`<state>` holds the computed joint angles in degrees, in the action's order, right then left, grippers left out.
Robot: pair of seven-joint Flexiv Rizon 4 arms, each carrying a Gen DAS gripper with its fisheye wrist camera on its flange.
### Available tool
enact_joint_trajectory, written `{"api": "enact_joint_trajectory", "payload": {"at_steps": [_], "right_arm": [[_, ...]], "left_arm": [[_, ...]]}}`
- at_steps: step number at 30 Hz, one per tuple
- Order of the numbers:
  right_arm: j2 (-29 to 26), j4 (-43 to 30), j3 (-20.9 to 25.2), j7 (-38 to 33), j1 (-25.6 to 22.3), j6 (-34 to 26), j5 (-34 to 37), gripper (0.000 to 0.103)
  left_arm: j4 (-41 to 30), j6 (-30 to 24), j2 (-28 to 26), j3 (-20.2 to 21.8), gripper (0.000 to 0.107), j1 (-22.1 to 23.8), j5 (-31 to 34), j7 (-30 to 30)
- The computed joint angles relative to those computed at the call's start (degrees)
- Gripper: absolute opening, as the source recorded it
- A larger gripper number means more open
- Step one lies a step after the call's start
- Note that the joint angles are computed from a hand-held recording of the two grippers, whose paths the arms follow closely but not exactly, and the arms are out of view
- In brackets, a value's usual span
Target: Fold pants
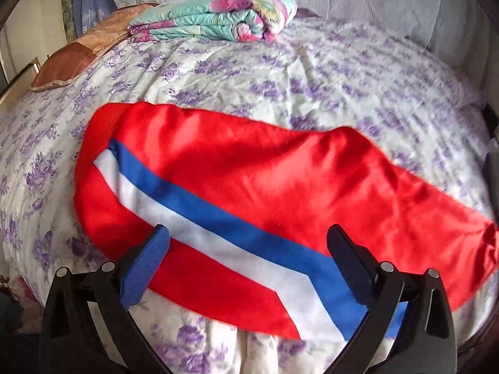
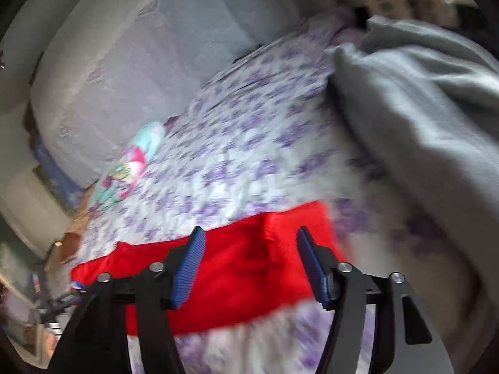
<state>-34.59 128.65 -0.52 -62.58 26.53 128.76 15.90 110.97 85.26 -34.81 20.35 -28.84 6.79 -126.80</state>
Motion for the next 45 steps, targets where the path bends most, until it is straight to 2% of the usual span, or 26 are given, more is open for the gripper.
{"api": "enact_joint_trajectory", "payload": {"at_steps": [1, 3, 7, 10, 12, 14, 17, 18, 19, 20, 23, 25, 26, 28, 29, 30, 32, 33, 35, 37, 38, 39, 41, 43, 44, 45], "right_arm": [[0.58, 1.27, 0.73, 0.61, -0.03, 0.49, 0.94, 0.063], [-0.6, 4.39, 2.3, 6.93, -2.91, 4.38, -4.21, 0.063], [-4.61, 10.33, -3.44, 28.3, -6.0, 12.82, -23.95, 0.06], [-7.21, 8.06, -3.19, 29.23, -6.44, 16.19, -24.19, 0.059], [-8.42, 6.81, -5.8, 34.93, -6.28, 17.0, -29.16, 0.059], [-9.75, 6.26, -13.88, 41.09, -1.48, 18.03, -33.71, 0.056], [-15.44, 4.76, -27.14, 50.69, 5.85, 24.44, -38.93, 0.029], [-16.86, 4.6, -29.19, 53.18, 6.81, 27.57, -39.62, 0.026], [-16.67, 5.23, -30.59, 51.97, 9.21, 27.88, -37.4, 0.026], [-14.89, 6.3, -31.6, 47.02, 13.21, 24.79, -32.66, 0.025], [-4.71, 5.33, -31.01, 19.67, 25.2, 7.95, -17.16, 0.025], [-1.89, -0.39, -30.82, 1.01, 33.2, -1.56, -6.96, 0.025], [-1.64, -4.16, -31.15, -8.33, 37.2, -7.21, 0.02, 0.027], [-4.28, -12.3, -31.63, -21.45, 41.82, -17.73, 7.23, 0.044], [-6.28, -15.99, -30.58, -23.91, 41.73, -24.75, 5.23, 0.07], [-7.37, -17.83, -28.31, -24.48, 40.04, -28.05, 2.66, 0.076], [-8.35, -20.06, -20.49, -25.2, 34.04, -32.07, -2.79, 0.077], [-8.22, -20.26, -17.77, -28.91, 32.58, -30.96, -0.13, 0.077], [-4.98, -22.53, -8.52, -45.69, 26.86, -29.28, 14.75, 0.076], [-1.14, -24.29, -2.05, -56.27, 21.55, -29.39, 25.57, 0.075], [-0.23, -23.56, -1.61, -56.12, 20.94, -28.45, 25.45, 0.072], [-0.22, -22.08, -3.04, -52.58, 21.86, -27.16, 21.6, 0.064], [-1.19, -18.64, -9.59, -41.47, 25.95, -26.66, 9.28, 0.057], [-3.14, -20.51, -13.32, -41.75, 28.56, -30.1, 7.33, 0.057], [-4.13, -20.71, -14.68, -39.43, 29.17, -31.05, 4.02, 0.057], [-5.27, -20.11, -15.97, -34.04, 29.24, -31.64, -3.03, 0.056]], "left_arm": [[0.66, 0.67, 0.62, -0.35, 0.098, 0.33, 0.03, 0.07], [1.89, 2.04, 1.63, -1.8, 0.098, 1.54, -0.41, 0.81], [3.21, 3.0, 2.34, -6.08, 0.098, 4.59, -2.4, 4.23], [3.63, 2.62, 2.07, -9.29, 0.098, 6.82, -4.52, 6.9], [4.09, 2.5, 2.06, -9.54, 0.098, 6.84, -5.62, 7.54], [5.2, 3.83, 2.4, -9.57, 0.098, 6.84, -6.32, 7.85], [6.17, 4.93, 2.37, -9.44, 0.098, 6.76, -7.67, 8.45], [6.51, 5.14, 2.43, -9.76, 0.098, 6.98, -8.2, 8.79], [6.91, 5.51, 2.58, -10.05, 0.098, 7.22, -8.63, 9.19], [7.11, 5.76, 2.68, -9.78, 0.098, 6.91, -8.96, 9.42], [7.52, 6.13, 2.99, -7.27, 0.098, 4.72, -9.56, 9.34], [8.33, 7.16, 3.38, -8.9, 0.098, 6.32, -10.4, 10.13], [8.76, 7.73, 3.54, -9.77, 0.098, 7.11, -10.9, 10.55], [9.67, 8.74, 3.73, -10.34, 0.098, 7.64, -11.81, 11.12], [10.31, 9.28, 3.93, -10.7, 0.098, 8.02, -12.23, 11.49], [10.67, 9.51, 4.07, -10.72, 0.098, 7.98, -12.69, 11.8], [12.21, 10.59, 4.73, -10.64, 0.098, 8.25, -13.36, 12.44], [12.7, 11.06, 4.87, -10.29, 0.098, 8.06, -13.74, 12.73], [13.85, 12.1, 5.13, -8.69, 0.098, 7.06, -14.65, 12.98], [14.6, 12.73, 5.27, -10.4, 0.098, 8.99, -15.7, 13.75], [14.88, 13.09, 5.41, -13.2, 0.098, 12.17, -14.51, 13.19], [15.8, 14.34, 5.35, -17.86, 0.098, 16.17, -16.41, 15.39], [16.11, 15.27, 4.8, -22.77, 0.098, 20.59, -16.47, 16.32], [15.66, 15.26, 4.18, -22.87, 0.098, 19.95, -17.1, 17.05], [15.4, 15.04, 4.0, -22.1, 0.098, 18.85, -17.5, 17.36], [15.36, 14.89, 3.99, -21.87, 0.098, 18.4, -17.64, 17.84]]}}
